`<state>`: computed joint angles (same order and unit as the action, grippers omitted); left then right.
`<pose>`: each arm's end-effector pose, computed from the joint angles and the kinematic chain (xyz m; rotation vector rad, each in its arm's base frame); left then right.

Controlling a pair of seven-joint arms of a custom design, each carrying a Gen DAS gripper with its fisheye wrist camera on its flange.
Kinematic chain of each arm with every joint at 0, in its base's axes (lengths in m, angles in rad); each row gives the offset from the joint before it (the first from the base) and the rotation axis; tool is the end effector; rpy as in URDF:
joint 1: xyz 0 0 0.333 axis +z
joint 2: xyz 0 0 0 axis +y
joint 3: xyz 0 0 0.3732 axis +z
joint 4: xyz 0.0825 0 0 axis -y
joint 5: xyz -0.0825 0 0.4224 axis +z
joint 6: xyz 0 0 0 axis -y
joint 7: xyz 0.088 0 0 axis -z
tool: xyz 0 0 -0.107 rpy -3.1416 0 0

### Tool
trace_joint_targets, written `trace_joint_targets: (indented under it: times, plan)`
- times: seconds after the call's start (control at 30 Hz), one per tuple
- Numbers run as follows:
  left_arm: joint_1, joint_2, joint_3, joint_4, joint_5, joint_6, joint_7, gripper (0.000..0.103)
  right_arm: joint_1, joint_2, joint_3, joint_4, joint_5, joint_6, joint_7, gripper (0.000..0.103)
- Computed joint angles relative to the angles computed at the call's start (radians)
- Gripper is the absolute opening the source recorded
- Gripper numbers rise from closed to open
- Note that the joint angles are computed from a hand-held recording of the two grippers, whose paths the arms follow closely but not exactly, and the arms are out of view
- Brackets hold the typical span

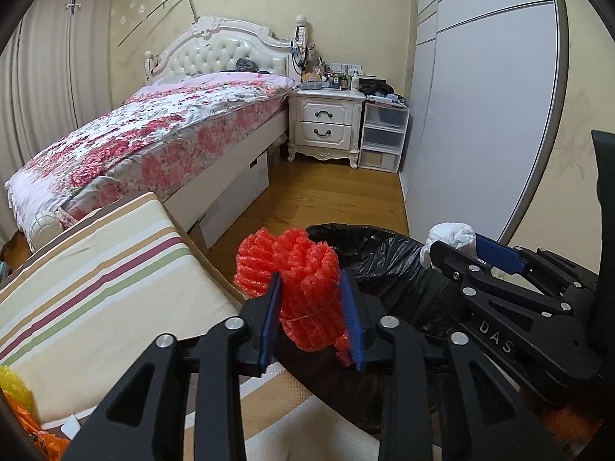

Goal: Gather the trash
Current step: 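Carry red mesh ball and white bag over the black bin and open both tools, then grasp the orange bag with the left tool while the right tool grasps the white paper roll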

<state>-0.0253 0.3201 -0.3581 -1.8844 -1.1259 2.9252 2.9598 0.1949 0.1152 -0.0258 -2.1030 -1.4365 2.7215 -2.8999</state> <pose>0.6766 -0.1867 0.4328 -1.0963 2.2912 -1.1361 0.6060 0.1408 0.4286 -1.3191 2.0161 -0.9824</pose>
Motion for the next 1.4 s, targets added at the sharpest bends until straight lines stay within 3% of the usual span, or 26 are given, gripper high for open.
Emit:
trace_joint_targets:
  times: [0.07,0.33,0.67,1.13,1.27,1.4]
  plan:
    - [-0.003,0.005,0.002,0.003,0.005,0.009,-0.013,0.056,0.000,-0.003,-0.001,-0.002,-0.006,-0.008,0.009,0.046]
    - [0.016,-0.011,-0.011,-0.011,-0.021,0.026,-0.028,0.072,-0.001,-0.022,0.004,-0.012,0.003,-0.039,0.021,0.052]
    - [0.023,-0.111,0.048,-0.101,-0.087,0.060,-0.040,0.077,0.014,-0.042,0.032,-0.017,0.020,0.010,-0.027,0.055]
    - [0.049,-0.198,0.174,-0.258,-0.015,0.131,-0.209,0.077,0.106,0.005,0.061,0.010,0.149,0.093,-0.202,0.056]
    - [0.065,-0.187,0.186,-0.264,0.065,0.115,-0.315,0.077,0.128,0.021,0.058,0.021,0.180,0.101,-0.238,0.056]
    - [0.081,-0.163,0.161,-0.236,0.058,0.137,-0.308,0.078,0.145,0.033,0.052,0.035,0.198,0.098,-0.267,0.056]
